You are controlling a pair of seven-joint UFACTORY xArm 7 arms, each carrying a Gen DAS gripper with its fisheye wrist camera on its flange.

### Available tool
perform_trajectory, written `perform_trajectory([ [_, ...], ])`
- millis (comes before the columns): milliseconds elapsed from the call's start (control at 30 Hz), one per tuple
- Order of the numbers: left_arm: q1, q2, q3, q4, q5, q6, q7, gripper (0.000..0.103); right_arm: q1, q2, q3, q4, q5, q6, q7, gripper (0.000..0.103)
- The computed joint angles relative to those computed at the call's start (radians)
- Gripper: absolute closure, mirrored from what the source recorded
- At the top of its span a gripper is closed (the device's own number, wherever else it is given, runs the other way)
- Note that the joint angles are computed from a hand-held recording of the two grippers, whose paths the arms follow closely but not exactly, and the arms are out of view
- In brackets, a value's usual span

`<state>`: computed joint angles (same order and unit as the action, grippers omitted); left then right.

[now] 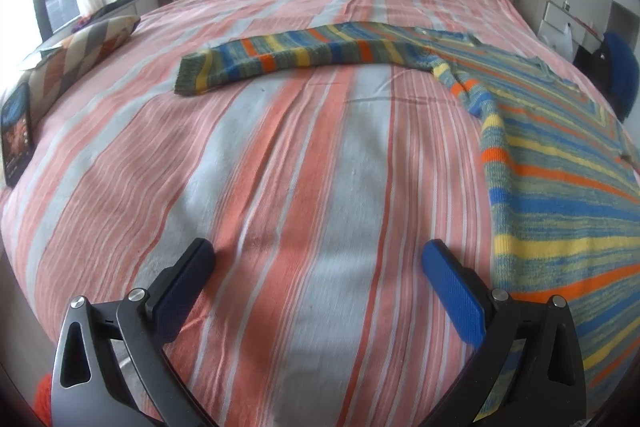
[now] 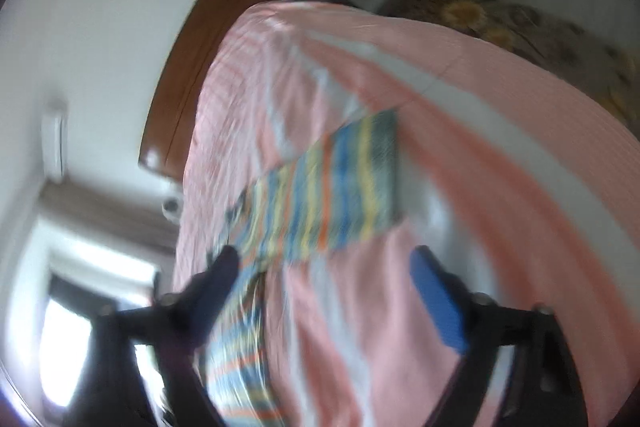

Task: Fold small clothes

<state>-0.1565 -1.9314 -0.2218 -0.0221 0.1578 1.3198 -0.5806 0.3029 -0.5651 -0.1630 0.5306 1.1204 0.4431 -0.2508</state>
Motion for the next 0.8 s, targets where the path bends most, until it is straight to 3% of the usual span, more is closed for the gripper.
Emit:
perform_trajectory([
  [67, -0.004, -0.004, -0.002, -0.003, -0.001, 0.000, -0.002, 0.000, -0.001, 0.094, -0.047, 0.059, 0.022, 0.048, -0.020, 0.032],
  [167, -0.003, -0.001, -0.002, -0.003, 0.003, -0.003, -0.003, 0.000, -0.013, 0.207, -0.076, 0.133, 0.125, 0.101, -0.082, 0.034],
  [300, -0.011, -0.001, -0.014, -0.003, 0.002, 0.000, -0.012, 0.000, -0.050, 0.346, -0.056, 0.240, 0.140, 0.168, -0.103, 0.035],
  [400, -0.019, -0.002, -0.022, -0.001, 0.001, 0.005, -0.021, 0.000, -0.081, 0.392, -0.019, 0.270, 0.157, 0.160, -0.096, 0.037],
  [433, -0.020, -0.002, -0.021, -0.001, 0.002, 0.006, -0.023, 0.000, -0.092, 0.403, 0.000, 0.282, 0.124, 0.156, -0.079, 0.043],
  [467, -0.021, -0.002, -0.019, -0.002, 0.004, 0.006, -0.022, 0.000, -0.084, 0.413, 0.004, 0.293, 0.088, 0.146, -0.059, 0.065],
  [500, -0.020, -0.001, -0.016, -0.002, 0.006, 0.005, -0.022, 0.000, -0.118, 0.419, 0.046, 0.307, 0.010, 0.138, -0.009, 0.100],
  [600, -0.020, 0.003, -0.013, -0.001, 0.008, 0.002, -0.023, 0.000, -0.147, 0.396, 0.111, 0.334, -0.068, 0.098, 0.072, 0.100],
  [667, -0.026, 0.002, -0.022, -0.001, 0.003, 0.007, -0.030, 0.000, -0.139, 0.367, 0.163, 0.376, -0.178, 0.062, 0.115, 0.100],
  [800, -0.028, 0.009, -0.019, -0.001, 0.005, 0.002, -0.035, 0.000, -0.028, 0.386, 0.230, 0.547, -0.234, 0.066, 0.082, 0.100],
])
